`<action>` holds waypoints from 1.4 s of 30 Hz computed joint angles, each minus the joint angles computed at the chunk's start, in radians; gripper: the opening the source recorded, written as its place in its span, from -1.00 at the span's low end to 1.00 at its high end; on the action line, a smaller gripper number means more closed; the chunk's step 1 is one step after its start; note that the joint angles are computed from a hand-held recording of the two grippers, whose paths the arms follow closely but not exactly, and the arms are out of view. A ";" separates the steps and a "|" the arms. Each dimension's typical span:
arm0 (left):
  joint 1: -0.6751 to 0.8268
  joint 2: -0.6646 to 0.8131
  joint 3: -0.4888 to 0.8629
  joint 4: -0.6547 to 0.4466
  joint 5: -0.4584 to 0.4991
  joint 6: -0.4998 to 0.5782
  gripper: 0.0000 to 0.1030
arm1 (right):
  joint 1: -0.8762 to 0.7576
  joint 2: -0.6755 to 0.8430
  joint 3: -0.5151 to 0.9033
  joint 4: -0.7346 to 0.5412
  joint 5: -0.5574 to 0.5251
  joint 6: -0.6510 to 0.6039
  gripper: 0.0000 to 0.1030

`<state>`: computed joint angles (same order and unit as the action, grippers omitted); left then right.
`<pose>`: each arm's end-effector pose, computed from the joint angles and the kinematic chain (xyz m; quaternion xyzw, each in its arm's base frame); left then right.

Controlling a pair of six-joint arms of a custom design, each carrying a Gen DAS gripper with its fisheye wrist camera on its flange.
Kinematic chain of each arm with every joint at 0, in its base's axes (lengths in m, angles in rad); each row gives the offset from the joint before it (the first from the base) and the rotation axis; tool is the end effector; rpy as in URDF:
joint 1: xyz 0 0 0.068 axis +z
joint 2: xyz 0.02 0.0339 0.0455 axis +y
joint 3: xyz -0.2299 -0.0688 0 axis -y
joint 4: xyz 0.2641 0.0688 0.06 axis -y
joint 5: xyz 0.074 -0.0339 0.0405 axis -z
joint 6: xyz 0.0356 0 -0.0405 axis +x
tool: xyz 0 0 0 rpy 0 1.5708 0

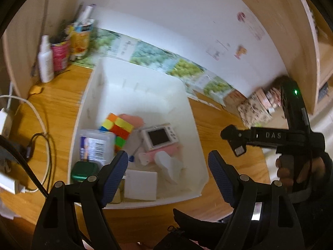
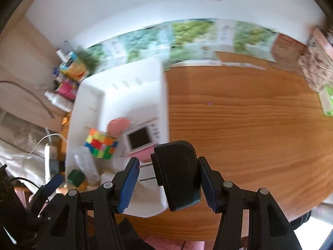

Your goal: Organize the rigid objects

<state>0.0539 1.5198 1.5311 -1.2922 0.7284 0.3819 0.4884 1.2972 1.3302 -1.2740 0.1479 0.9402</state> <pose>0.3013 -0.0075 0.3097 0.2017 0.9038 -0.3150 0.2080 0.2278 0.1151 0.3002 0.2322 0.9560 0.0522 0.1714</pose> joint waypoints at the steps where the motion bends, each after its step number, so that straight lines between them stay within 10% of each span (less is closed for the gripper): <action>1: 0.007 -0.012 -0.007 0.016 -0.004 -0.021 0.59 | -0.002 0.014 0.008 0.015 -0.015 -0.010 0.11; 14: -0.029 -0.300 -0.208 0.264 -0.194 -0.409 0.59 | -0.035 0.098 0.011 0.222 -0.194 -0.292 0.13; 29: -0.642 -0.569 -0.373 0.324 -0.787 -0.938 0.68 | -0.299 -0.281 -0.239 0.182 -0.453 -0.761 0.58; 42: -0.924 -0.242 0.002 0.227 -1.000 -0.865 0.99 | -0.884 -0.458 -0.290 -0.097 -0.577 -1.080 0.93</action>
